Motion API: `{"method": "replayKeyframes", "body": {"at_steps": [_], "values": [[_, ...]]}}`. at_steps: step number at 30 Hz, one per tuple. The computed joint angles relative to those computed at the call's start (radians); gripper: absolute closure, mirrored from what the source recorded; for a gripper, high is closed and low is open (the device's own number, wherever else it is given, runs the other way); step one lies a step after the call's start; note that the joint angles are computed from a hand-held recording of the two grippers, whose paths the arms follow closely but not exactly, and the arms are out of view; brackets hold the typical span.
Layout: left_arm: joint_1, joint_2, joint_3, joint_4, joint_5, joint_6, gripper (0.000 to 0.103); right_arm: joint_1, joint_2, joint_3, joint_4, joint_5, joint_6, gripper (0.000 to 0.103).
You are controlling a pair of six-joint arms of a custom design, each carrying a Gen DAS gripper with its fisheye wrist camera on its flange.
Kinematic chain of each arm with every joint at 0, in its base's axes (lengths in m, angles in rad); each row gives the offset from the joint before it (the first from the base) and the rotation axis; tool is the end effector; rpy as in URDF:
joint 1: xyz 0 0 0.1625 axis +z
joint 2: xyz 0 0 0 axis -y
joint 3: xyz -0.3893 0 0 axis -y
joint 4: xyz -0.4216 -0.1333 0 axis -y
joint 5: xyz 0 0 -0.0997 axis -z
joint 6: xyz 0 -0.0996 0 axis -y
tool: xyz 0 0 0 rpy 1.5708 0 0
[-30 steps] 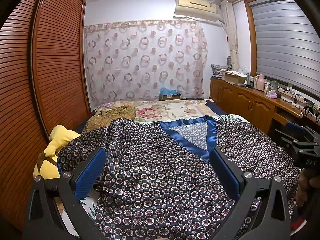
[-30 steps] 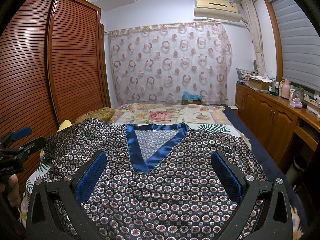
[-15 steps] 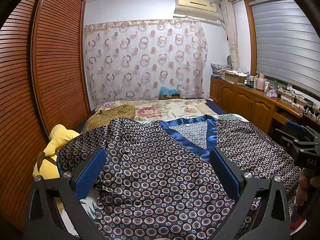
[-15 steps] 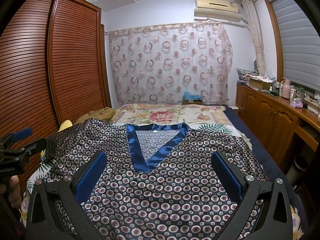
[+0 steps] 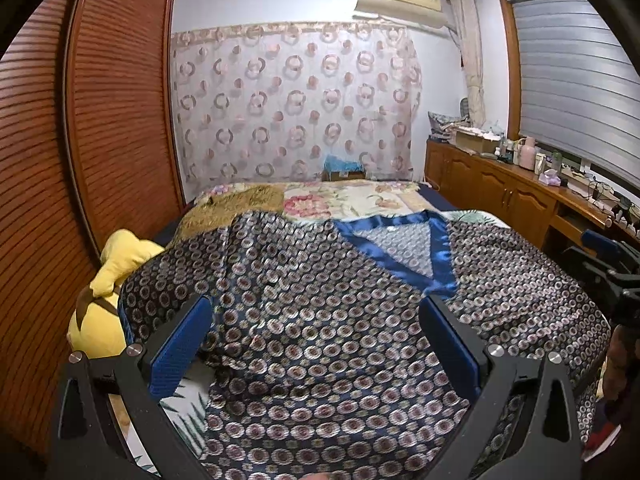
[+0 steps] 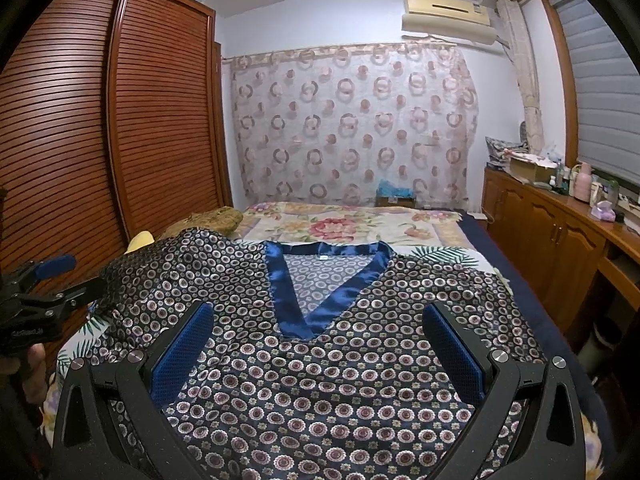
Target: Fold small clothes
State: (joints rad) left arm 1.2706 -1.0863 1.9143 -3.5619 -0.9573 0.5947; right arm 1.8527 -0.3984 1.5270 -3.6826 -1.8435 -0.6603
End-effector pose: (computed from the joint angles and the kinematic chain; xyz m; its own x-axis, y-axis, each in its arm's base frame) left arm 0.0104 -0.6112 0.2557 -0.7107 -0.0057 -0.7034 0.6223 0.4611 -0.6325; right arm 0.2899 -0.6181 -0.0377 -0.6853 -0.3681 0.6284 -0.7274 0.3883 -0.5658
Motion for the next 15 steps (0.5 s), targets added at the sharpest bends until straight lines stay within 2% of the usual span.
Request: {"method": "replayKeyframes", "body": {"at_steps": [6, 13, 15], "values": [[0.05, -0.021, -0.02, 0.076, -0.009, 0.01, 0.0, -0.004, -0.002, -0.008, 0.053, 0.028, 0.006, 0.0], [0.097, -0.03, -0.044, 0.119, -0.009, 0.019, 0.0, -0.003, 0.001, -0.033, 0.119, 0.025, -0.004, 0.0], [0.115, -0.03, -0.055, 0.135, -0.012, 0.018, 0.003, -0.002, 0.0, -0.036, 0.132, 0.025, -0.01, 0.0]]}}
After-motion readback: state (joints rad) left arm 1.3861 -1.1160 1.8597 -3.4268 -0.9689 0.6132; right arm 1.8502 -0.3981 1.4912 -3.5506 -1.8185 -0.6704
